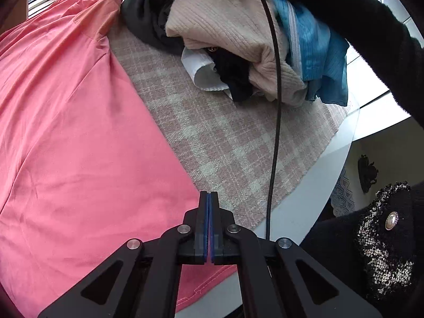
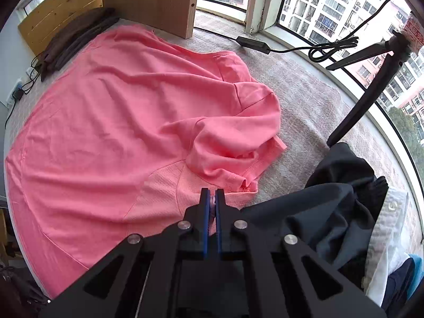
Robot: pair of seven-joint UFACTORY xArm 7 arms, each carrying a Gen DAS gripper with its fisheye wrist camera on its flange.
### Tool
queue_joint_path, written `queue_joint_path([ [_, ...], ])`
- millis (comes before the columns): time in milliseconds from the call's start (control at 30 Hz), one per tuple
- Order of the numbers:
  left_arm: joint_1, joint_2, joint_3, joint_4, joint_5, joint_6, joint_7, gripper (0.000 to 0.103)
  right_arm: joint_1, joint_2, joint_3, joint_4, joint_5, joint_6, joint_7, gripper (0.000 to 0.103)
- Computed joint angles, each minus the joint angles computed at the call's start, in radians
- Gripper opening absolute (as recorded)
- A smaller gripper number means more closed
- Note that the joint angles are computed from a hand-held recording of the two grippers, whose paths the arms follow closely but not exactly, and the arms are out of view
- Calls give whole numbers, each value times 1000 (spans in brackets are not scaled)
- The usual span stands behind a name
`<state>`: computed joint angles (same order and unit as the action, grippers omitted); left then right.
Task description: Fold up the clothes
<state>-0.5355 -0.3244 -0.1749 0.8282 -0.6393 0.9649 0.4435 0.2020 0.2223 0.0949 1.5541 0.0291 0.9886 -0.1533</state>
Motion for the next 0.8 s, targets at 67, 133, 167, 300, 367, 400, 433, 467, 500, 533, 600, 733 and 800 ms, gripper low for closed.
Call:
queue_joint_path([
  [67,-7,-12,10,4,-17,29,25,0,-11,-21,-7,-14,7,-9,-3,4],
  [133,6,-29,-5,-1,23,19,-12,0,-22,-31,-16,-27,8,-17,13,4],
  [167,15,-34,-16,-2,51,8,-49,4,-28,-32,-21,-31,9,-19,27,4],
  [300,37,-55,-11,-24,107,-37,-143,30,-31,-10,-29,-25,-39,23,69,4],
  [367,30,-65,5,-36,96,-31,-141,30,-30,-6,-22,-29,-34,22,64,4],
  [400,27,-70,6,-42,97,-32,-140,30,-29,-5,-20,-30,-31,21,62,4],
  [433,25,-75,6,-50,102,-30,-141,30,-29,-2,-16,-26,-24,19,56,4],
  [467,21,-76,5,-52,106,-25,-140,30,-27,2,-12,-19,-19,23,48,4],
  [500,18,-76,5,-55,110,-19,-138,30,-20,7,-12,-15,-36,27,49,4],
  [533,15,-80,-2,-59,118,-32,-138,30,-13,11,-12,-11,-52,32,50,4],
  [600,8,-86,-12,-69,134,-62,-137,30,-2,20,-12,-6,-75,39,49,4],
  [733,-4,-92,-13,-92,158,-120,-132,1,3,27,-13,-5,-84,38,52,4],
  [800,-14,-86,22,-96,104,-105,-120,0,0,26,-14,-3,-74,38,51,4],
])
